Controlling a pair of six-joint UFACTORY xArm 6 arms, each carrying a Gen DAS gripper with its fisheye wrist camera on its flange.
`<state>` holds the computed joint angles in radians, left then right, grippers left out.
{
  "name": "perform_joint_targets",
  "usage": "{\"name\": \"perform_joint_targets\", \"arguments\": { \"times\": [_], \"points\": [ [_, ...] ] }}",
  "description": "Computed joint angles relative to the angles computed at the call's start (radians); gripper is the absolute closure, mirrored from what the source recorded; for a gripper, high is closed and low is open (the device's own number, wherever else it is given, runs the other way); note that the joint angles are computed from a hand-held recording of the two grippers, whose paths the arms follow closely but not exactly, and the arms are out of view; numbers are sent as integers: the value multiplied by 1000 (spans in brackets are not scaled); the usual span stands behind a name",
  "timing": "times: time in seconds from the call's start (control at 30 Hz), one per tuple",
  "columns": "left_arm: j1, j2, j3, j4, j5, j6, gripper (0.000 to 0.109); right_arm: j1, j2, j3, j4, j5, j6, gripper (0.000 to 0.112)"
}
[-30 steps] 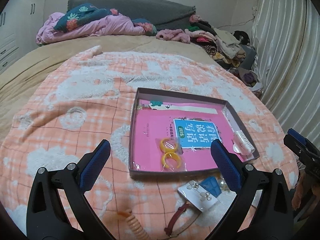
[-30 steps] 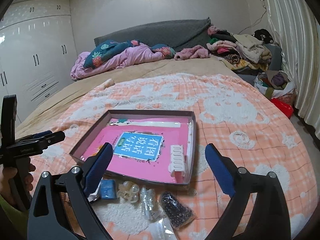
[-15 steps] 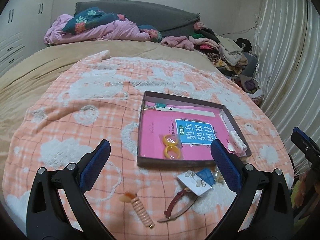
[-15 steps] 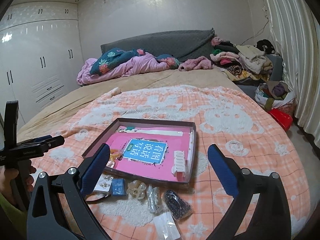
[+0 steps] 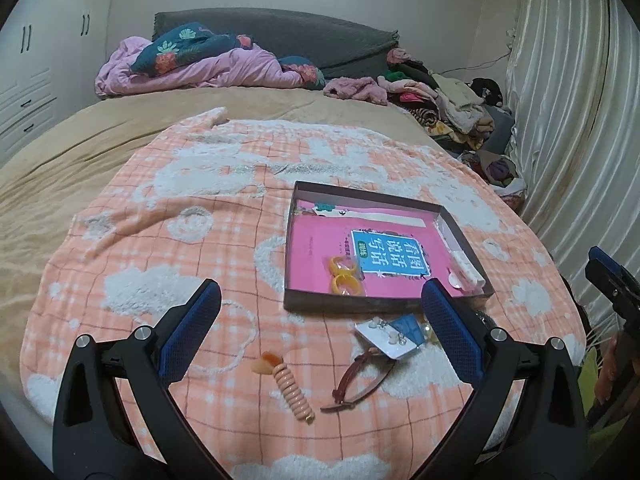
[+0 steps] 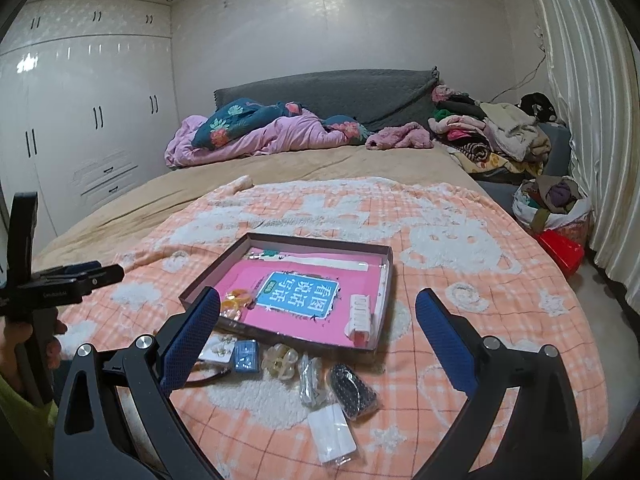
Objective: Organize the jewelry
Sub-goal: 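Withdraw both open tools from the box toward the loose items, then grasp the white earring card with the left tool while the right grasps the clear packet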
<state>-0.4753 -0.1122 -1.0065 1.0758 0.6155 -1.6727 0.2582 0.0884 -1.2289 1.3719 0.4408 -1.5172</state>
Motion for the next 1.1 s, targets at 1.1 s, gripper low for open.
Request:
{"name": "perform_joint_targets", "arguments": {
  "times": [1.1],
  "points": [
    [-68,207,-106,-179,-62,200,15,-14,52,126,-242,-18,89,15]
  ]
}}
